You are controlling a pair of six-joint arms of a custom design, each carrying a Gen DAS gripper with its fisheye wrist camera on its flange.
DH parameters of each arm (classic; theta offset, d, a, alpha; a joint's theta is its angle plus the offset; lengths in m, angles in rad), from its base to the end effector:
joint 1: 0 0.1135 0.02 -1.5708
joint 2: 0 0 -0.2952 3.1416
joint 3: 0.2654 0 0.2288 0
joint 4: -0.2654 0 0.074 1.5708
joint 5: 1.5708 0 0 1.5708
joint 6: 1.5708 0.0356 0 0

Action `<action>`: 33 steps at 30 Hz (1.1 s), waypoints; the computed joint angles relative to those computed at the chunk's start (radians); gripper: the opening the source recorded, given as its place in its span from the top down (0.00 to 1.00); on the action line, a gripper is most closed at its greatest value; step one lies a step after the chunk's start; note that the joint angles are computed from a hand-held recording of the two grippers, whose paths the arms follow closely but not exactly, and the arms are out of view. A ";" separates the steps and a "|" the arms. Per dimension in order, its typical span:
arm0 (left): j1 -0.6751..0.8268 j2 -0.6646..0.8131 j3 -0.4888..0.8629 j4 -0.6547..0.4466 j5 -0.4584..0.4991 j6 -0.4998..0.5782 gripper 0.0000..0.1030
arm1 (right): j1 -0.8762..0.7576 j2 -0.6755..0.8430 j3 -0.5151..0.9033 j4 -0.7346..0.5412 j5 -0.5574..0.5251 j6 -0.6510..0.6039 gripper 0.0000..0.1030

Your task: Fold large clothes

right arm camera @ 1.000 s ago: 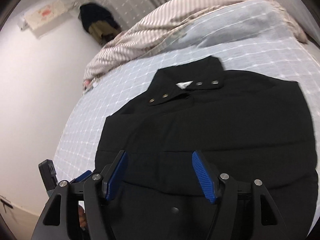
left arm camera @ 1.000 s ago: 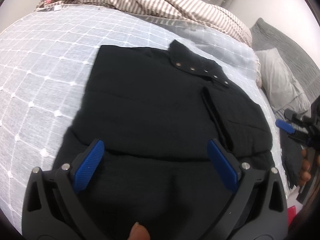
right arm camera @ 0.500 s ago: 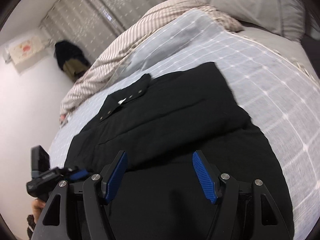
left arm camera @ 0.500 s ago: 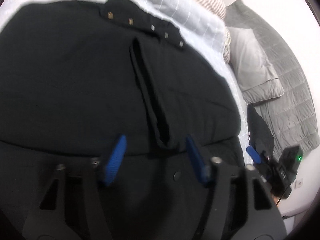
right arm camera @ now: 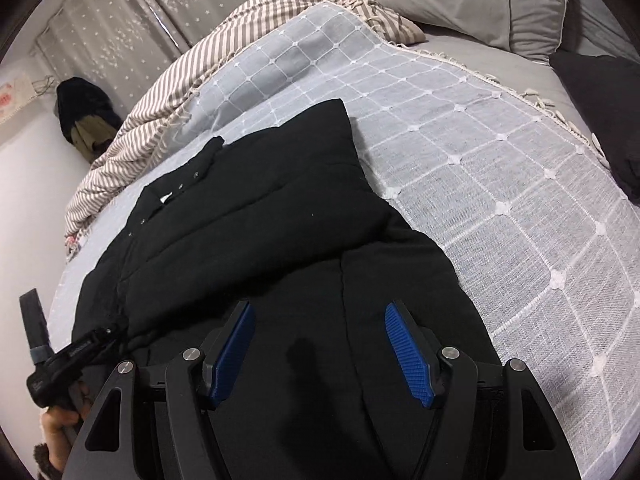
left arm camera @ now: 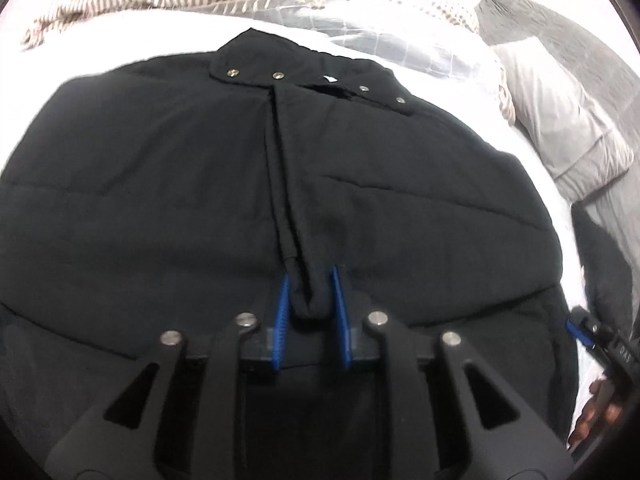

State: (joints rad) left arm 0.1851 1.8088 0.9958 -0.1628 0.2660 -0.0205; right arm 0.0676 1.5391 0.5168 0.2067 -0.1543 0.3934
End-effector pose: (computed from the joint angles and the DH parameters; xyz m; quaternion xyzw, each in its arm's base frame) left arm 0.3415 0.0544 0.1915 -0.0586 0.9466 -0.1025 0.3000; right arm 0.2509 0.0225 0.1719 0.1223 0.9191 0.1537 0.3415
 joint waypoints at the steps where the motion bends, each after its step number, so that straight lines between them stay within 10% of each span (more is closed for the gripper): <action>1: -0.005 -0.012 0.005 -0.024 -0.013 0.009 0.59 | 0.004 0.006 0.002 -0.003 0.009 -0.003 0.33; 4: 0.011 -0.074 -0.013 -0.086 -0.006 0.055 0.24 | 0.010 -0.007 0.006 -0.033 0.023 -0.018 0.33; 13: 0.246 -0.312 -0.022 -0.407 0.048 0.309 0.11 | 0.076 -0.082 0.010 -0.122 0.068 -0.038 0.20; 18: 0.543 -0.341 0.046 -0.636 0.161 0.529 0.05 | -0.003 -0.200 -0.001 -0.248 -0.192 -0.080 0.20; 26: 0.927 -0.207 0.147 -0.894 0.226 0.880 0.05 | -0.371 -0.375 0.008 -0.672 -0.471 -0.495 0.19; 33: 1.136 -0.052 0.218 -1.011 0.206 1.099 0.05 | -0.913 -0.191 0.038 -1.008 -0.590 -1.091 0.19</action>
State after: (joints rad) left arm 1.3212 1.7573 1.2141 -1.1738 0.4716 1.0782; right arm -0.8451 1.3478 0.5545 -0.8016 -0.7442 -0.6975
